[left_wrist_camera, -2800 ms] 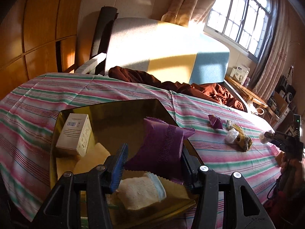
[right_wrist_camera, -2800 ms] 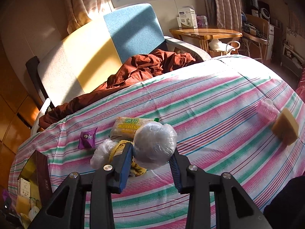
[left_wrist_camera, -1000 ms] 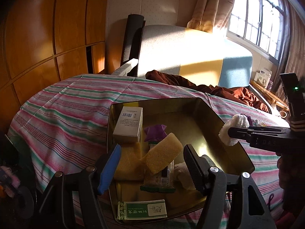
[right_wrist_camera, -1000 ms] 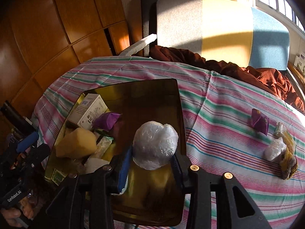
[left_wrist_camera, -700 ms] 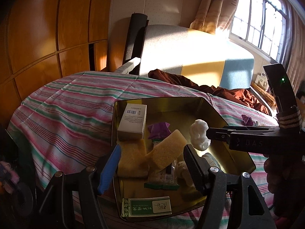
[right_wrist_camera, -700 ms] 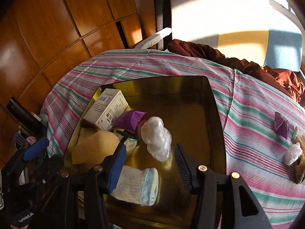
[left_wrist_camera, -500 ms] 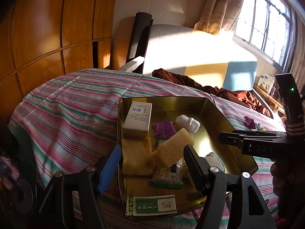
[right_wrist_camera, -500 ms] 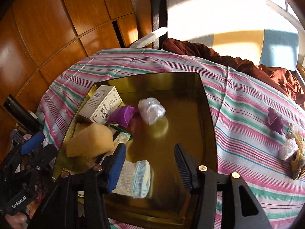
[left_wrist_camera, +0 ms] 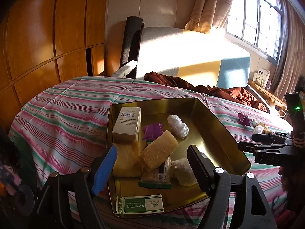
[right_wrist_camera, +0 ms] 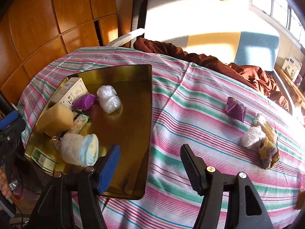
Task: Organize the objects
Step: 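Move both tools back to the remaining items on the bedspread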
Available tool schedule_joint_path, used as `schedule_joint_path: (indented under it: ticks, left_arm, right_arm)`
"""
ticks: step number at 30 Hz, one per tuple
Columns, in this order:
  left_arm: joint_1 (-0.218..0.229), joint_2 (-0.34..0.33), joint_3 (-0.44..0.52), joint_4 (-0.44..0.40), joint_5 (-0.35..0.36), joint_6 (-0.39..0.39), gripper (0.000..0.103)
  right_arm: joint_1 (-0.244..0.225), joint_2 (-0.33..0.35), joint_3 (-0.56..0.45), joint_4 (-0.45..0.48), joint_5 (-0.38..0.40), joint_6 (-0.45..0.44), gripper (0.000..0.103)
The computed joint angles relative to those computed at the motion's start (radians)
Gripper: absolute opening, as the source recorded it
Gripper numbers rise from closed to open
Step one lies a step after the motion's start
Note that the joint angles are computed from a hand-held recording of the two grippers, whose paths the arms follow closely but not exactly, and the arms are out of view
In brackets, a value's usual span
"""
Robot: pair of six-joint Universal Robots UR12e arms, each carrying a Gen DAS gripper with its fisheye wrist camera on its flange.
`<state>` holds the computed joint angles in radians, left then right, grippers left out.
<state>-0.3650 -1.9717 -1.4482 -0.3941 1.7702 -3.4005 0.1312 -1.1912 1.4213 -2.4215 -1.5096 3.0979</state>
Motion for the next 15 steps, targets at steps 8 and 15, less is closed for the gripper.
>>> schedule_joint_path:
  ticks: [8,15]
  left_arm:
    - [-0.02,-0.013,0.028,-0.012,-0.016,0.053,0.082]
    - [-0.04,-0.036,0.071,-0.038,-0.028,0.108,0.083]
  right_arm:
    - [-0.061,-0.026,0.029,-0.003,-0.06,0.078,0.067]
    - [-0.119,-0.032,0.032,-0.002,-0.143,0.107,0.067]
